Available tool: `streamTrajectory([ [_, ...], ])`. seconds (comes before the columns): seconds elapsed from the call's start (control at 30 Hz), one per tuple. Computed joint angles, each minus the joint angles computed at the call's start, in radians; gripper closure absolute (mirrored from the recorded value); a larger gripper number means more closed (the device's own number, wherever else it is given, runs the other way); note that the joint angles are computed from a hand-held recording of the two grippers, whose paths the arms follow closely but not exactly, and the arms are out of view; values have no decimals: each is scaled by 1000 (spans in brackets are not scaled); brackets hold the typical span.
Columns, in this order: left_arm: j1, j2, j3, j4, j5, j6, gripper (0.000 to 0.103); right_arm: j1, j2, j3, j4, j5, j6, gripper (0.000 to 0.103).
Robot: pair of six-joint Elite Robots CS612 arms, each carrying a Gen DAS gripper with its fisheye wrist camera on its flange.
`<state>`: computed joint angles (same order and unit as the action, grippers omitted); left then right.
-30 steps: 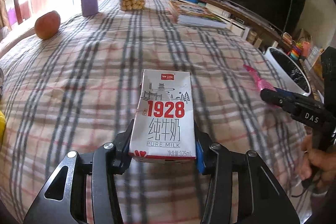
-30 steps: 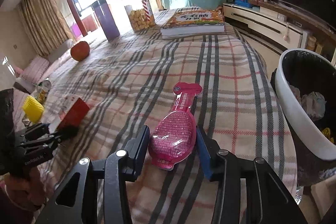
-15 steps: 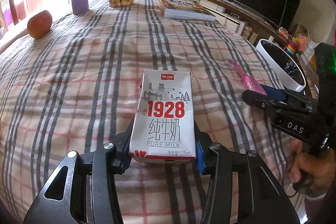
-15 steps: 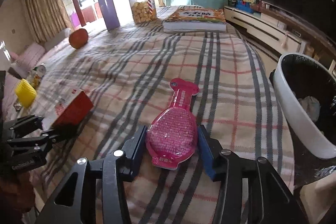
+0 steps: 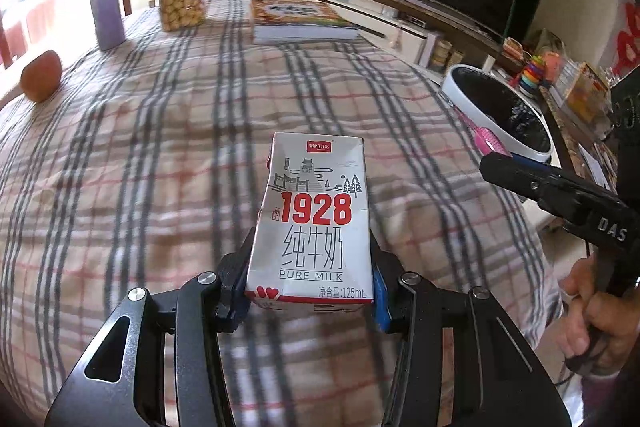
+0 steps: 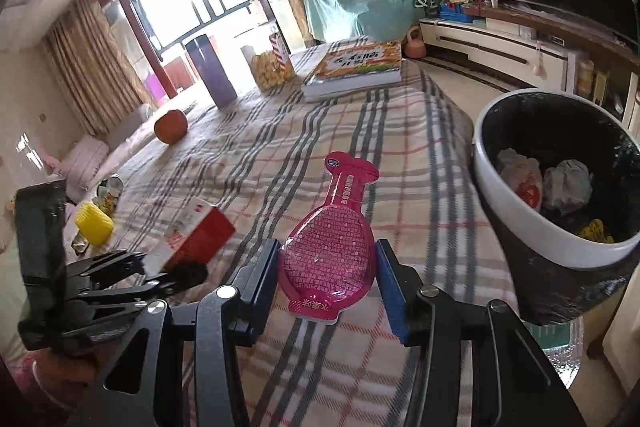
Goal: Collect trash
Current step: 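Lift the milk carton and pink bottle and carry them over the bin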
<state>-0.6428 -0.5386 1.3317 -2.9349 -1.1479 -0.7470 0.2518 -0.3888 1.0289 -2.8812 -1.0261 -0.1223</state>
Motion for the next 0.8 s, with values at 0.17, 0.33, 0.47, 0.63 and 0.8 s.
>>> streamTrajectory([
  [0.17, -8, 16, -45, 18, -8, 37, 58, -17, -16, 32, -34, 17, 19, 55],
  [0.33, -16, 33, -93, 36, -15, 78, 57, -40, -31, 58, -61, 38, 46, 55],
  [0.47, -21, 46, -129, 53, -20, 102, 57, -55, -38, 72, -92, 42, 72, 55],
  [0.63, -26, 59, -164, 72, -25, 126, 58, -67, -42, 78, -106, 39, 86, 55],
  [0.8, -29, 70, -195, 86, -29, 144, 58, -78, -48, 90, -119, 35, 94, 55],
])
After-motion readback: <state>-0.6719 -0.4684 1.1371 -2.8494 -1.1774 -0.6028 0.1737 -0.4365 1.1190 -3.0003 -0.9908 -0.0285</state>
